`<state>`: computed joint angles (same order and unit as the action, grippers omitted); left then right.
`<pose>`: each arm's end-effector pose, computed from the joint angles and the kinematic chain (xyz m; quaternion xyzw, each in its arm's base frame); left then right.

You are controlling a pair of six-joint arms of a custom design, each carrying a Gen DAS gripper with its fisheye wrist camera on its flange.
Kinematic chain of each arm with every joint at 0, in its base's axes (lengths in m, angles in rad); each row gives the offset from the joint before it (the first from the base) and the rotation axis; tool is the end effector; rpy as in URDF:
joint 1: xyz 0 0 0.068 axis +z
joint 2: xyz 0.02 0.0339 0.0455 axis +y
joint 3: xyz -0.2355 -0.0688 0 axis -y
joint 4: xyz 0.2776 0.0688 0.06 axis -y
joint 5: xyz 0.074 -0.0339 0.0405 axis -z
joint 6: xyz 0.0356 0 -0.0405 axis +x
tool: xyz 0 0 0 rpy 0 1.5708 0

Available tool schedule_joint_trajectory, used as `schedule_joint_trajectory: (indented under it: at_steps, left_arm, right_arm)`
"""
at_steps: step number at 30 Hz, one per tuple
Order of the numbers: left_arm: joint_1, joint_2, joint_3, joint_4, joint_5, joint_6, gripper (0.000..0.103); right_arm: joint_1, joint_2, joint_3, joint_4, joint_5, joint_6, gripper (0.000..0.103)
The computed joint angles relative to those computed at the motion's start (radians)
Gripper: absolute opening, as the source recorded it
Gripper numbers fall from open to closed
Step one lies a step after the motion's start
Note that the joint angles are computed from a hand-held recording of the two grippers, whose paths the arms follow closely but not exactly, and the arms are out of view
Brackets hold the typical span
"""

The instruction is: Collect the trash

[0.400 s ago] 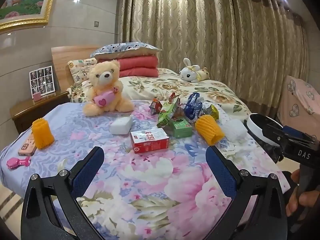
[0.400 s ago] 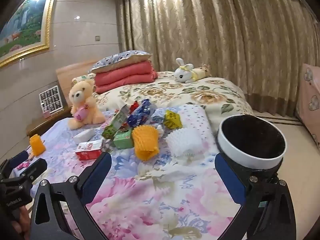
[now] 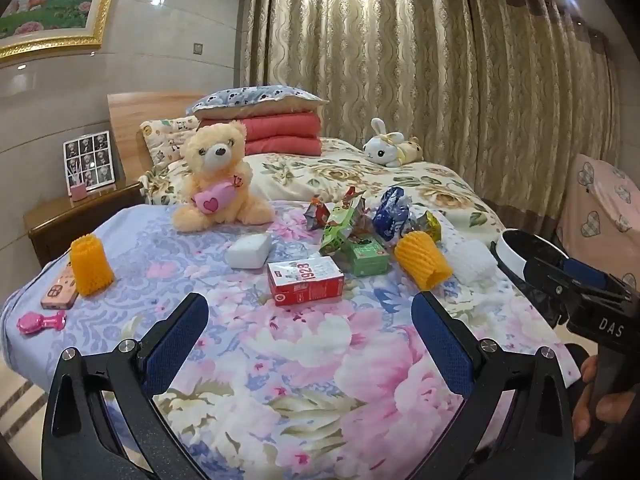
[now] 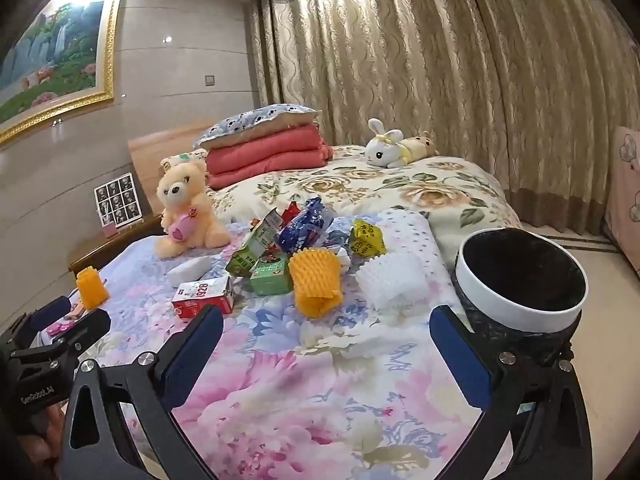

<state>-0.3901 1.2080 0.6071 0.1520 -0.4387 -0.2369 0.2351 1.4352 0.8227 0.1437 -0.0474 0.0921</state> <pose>0.2786 -0.0982 0.1801 -0.0522 0.8329 0.0151 0.5508 0.3376 0.0826 0.1868 -0.0732 0.8487 0.1052 0.5131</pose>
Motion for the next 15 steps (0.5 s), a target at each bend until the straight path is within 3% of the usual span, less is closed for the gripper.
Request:
schedule_joint_trajectory:
  at_steps: [15]
  left_arm:
    - [0.008,-0.013,-0.003,-0.013,0.006,-0.006,0.103]
  right_arm:
    - [0.002,0.000,-0.016,0.011,-0.046,0.005,0.103]
